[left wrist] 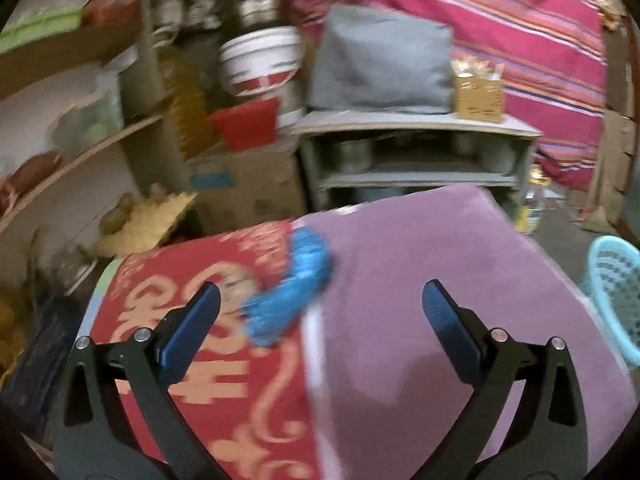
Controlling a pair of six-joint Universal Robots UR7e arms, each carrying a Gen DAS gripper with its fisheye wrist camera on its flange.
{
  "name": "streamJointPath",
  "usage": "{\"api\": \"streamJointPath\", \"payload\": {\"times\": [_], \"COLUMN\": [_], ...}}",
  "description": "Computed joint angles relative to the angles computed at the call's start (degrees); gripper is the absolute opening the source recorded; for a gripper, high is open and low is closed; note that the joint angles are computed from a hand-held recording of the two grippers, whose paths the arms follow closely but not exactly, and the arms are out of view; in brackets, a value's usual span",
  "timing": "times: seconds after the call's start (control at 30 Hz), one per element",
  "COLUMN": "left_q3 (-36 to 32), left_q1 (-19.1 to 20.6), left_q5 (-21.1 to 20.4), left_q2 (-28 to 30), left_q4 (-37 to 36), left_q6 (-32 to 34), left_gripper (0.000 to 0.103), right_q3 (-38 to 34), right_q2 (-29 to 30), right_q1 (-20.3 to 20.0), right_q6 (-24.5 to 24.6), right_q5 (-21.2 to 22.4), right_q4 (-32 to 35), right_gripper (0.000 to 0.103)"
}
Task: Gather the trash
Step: 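Grasp the blue plastic bag with the left tool, then grasp the crumpled brown paper with the right tool while the left tool holds the blue bag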
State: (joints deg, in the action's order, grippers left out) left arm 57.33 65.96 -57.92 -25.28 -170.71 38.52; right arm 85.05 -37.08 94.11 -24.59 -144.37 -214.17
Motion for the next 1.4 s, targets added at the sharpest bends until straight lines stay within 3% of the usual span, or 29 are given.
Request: {"api": "streamJointPath", "payload": {"times": [0.2,0.4,0.5,0.63,0.67,0.87,1.07,1.23,1.4], "left_q3": [-13.26,-20.13,-22.02,-23.46,-23.33,-18.98,-14.08,-15.96,-21.57], "left_q1": [4.38,5.79,5.99,6.22,6.32,6.15,5.74,7.03,8.95], "left_q5": [1.53,0.89,-0.62,-2.23,-2.73,-4.41,-4.68,-5.10,-4.99], "left_q2": [5.30,9.04,9.88,10.22,10.00,6.78,2.47,0.97,1.92], "left_q4": [12.44,17.53,19.20,23.34,24.34,21.70,13.88,14.75,17.68], "left_q6": [-4.01,-3.82,-3.16,-4.11,-4.35,-3.53,-0.04,-0.65,-0.60], "left_gripper": [0.097,0.085,0.062,0.009,0.005,0.001,0.001,0.001,0.001], "right_q3": [-3.64,-10.04,-12.94,-16.29,-16.87,-19.91,-26.20,-33.28,-48.07], "right_q2": [2.68,7.44,9.69,11.92,12.28,14.28,19.08,23.76,31.93], "right_q1": [0.52,1.66,2.28,2.72,2.77,3.42,5.79,7.74,9.01], "right_q6": [8.15,7.59,6.15,5.16,5.08,4.52,-0.71,-1.19,0.31], "right_q5": [3.95,3.11,2.11,1.27,1.20,2.34,3.54,6.13,9.01], "right_q4": [8.16,13.21,14.79,17.77,18.41,20.68,21.74,27.31,36.49], "right_gripper": [0.094,0.094,0.094,0.094,0.094,0.094,0.094,0.094,0.094]}}
